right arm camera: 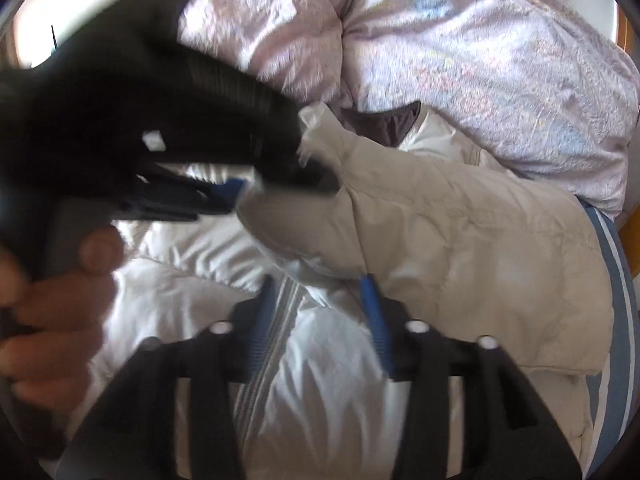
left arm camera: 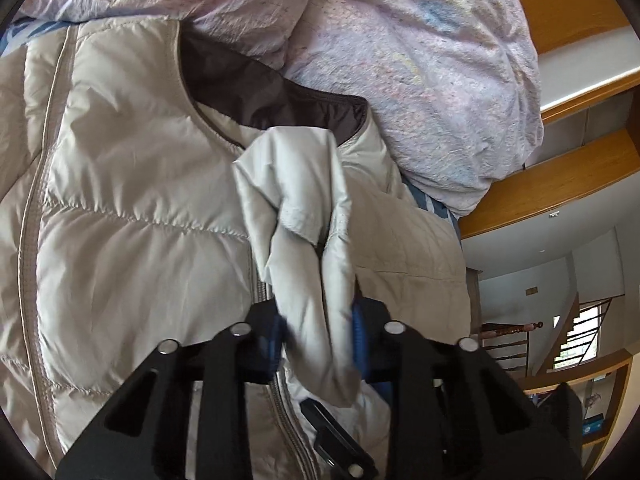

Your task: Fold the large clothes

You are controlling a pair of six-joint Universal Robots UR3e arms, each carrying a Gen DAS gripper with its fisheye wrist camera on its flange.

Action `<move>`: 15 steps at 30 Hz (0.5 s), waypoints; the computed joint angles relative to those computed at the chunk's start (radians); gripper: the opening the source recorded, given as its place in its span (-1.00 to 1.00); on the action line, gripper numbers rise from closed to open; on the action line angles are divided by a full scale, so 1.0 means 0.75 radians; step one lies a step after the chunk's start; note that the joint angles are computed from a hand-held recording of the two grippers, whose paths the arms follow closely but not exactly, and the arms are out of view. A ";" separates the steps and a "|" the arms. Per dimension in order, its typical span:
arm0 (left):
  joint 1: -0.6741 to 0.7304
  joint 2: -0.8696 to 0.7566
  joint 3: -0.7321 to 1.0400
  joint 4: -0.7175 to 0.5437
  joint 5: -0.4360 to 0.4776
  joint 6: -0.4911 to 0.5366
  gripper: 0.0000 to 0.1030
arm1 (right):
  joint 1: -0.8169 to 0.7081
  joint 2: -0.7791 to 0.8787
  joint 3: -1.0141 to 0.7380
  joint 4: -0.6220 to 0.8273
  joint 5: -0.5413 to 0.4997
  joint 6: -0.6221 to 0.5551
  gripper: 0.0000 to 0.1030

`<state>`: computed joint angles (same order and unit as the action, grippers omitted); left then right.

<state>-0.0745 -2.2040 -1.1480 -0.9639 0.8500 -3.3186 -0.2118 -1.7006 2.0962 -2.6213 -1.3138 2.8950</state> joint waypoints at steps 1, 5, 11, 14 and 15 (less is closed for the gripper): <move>0.004 0.000 -0.011 0.012 0.013 -0.010 -0.64 | -0.020 -0.031 0.005 0.009 0.025 -0.006 0.02; 0.021 0.055 -0.084 0.071 0.100 0.003 -0.73 | -0.156 -0.105 -0.038 0.100 0.122 0.030 0.02; 0.098 0.217 -0.255 0.109 0.252 0.112 -0.74 | -0.396 -0.073 -0.128 0.124 0.089 0.185 -0.10; 0.115 0.221 -0.302 0.123 0.313 0.146 -0.68 | -0.429 0.019 -0.181 0.107 0.051 0.239 -0.12; 0.117 0.228 -0.330 0.145 0.315 0.153 -0.61 | -0.420 0.046 -0.192 0.092 0.035 0.244 -0.12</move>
<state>0.0133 -2.0327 -1.3955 -0.8553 1.0864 -3.2037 -0.5264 -1.6661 1.9524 -2.5521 -1.2872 3.0781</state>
